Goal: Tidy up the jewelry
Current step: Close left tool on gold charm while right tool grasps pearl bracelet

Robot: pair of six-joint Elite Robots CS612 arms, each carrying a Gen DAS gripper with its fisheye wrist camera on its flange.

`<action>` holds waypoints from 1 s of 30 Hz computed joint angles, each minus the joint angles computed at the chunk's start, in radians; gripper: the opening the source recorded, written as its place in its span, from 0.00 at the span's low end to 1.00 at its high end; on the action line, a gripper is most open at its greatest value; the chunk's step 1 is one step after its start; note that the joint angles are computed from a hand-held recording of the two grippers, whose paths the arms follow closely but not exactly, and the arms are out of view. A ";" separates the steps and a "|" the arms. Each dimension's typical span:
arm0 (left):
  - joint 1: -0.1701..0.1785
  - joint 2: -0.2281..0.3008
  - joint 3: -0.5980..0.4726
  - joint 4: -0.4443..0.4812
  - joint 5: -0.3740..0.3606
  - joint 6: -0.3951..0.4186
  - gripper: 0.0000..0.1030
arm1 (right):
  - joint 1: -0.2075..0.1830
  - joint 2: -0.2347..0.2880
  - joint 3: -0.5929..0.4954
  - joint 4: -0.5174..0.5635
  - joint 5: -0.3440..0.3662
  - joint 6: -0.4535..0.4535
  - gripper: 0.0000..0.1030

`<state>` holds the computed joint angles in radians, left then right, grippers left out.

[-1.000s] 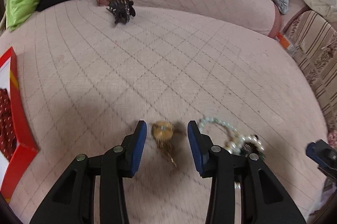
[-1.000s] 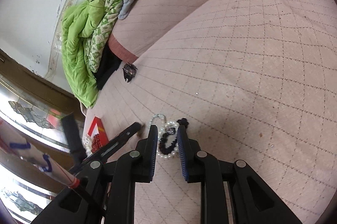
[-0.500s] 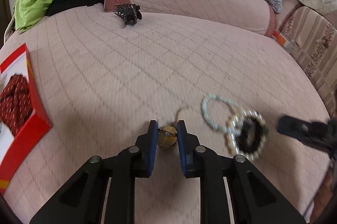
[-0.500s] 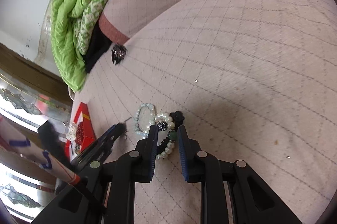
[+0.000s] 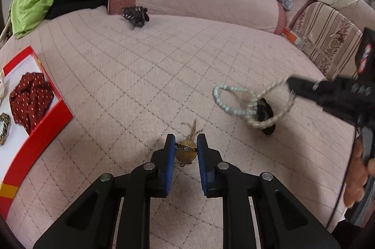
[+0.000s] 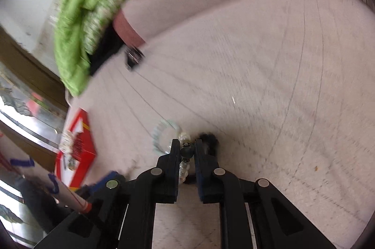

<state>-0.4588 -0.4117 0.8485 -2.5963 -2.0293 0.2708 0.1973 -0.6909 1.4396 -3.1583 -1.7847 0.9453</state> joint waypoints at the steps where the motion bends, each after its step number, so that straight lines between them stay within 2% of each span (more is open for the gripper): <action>1: 0.003 0.003 -0.005 -0.004 -0.017 -0.013 0.17 | 0.003 -0.002 0.010 -0.065 -0.007 -0.012 0.12; 5: 0.007 0.013 -0.023 -0.025 -0.061 -0.040 0.17 | 0.019 0.001 0.010 -0.190 -0.064 -0.077 0.12; 8: 0.009 0.023 -0.043 -0.024 -0.087 -0.047 0.17 | 0.023 0.006 0.003 -0.217 -0.068 -0.083 0.12; 11: 0.010 0.029 -0.056 -0.021 -0.099 -0.037 0.17 | 0.023 0.016 -0.014 -0.209 -0.053 -0.079 0.12; 14: 0.010 0.032 -0.063 -0.030 -0.082 -0.017 0.17 | 0.025 0.026 -0.031 -0.195 -0.051 -0.079 0.12; 22: 0.022 0.038 -0.081 -0.047 -0.092 -0.028 0.17 | 0.034 0.035 -0.058 -0.161 -0.059 -0.111 0.12; 26: 0.032 0.040 -0.084 -0.081 -0.094 -0.069 0.17 | 0.034 0.036 -0.061 -0.154 -0.054 -0.113 0.12; 30: 0.027 0.022 -0.044 -0.155 -0.046 -0.059 0.17 | 0.035 0.039 -0.067 -0.149 -0.043 -0.128 0.12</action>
